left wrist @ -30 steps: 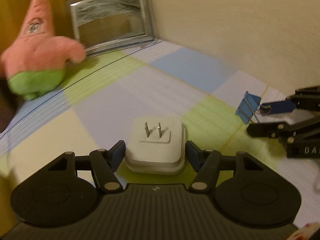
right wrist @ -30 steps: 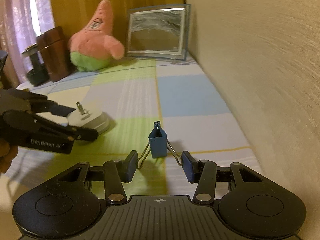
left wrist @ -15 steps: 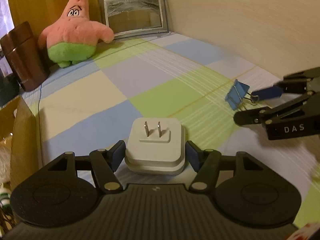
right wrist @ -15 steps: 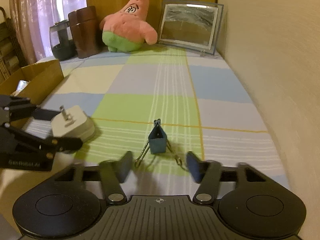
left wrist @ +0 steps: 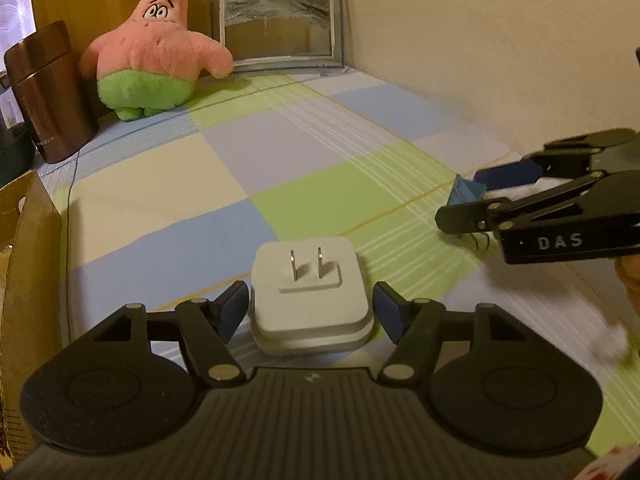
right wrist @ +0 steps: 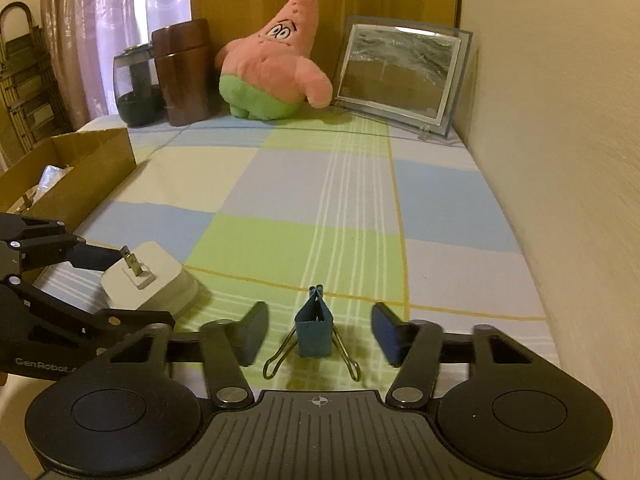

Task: Organize rigid objects
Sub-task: 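Carry the white plug with the left tool over the tray while the right tool carries the blue clip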

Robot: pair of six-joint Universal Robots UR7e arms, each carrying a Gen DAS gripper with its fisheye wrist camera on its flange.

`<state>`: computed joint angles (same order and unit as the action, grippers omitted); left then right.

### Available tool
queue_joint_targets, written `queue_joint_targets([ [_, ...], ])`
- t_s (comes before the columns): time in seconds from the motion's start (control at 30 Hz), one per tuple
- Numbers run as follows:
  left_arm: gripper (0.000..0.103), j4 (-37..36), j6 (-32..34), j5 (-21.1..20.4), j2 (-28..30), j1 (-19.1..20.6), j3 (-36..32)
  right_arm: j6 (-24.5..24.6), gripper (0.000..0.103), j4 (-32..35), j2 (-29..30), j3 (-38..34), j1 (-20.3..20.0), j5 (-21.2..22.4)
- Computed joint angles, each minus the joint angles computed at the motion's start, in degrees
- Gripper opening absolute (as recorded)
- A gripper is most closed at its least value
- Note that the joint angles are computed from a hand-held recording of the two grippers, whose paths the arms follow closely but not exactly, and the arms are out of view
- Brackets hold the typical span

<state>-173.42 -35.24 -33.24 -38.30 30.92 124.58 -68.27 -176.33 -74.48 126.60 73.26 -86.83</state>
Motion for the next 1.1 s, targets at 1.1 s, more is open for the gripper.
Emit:
queue_joint_targets([
  [1.1,0.06,13.36,-14.48,-0.57,-5.52,-6.05,1.3,3.23,0.015,-0.86,-10.28,6.51,1.09,1.91],
])
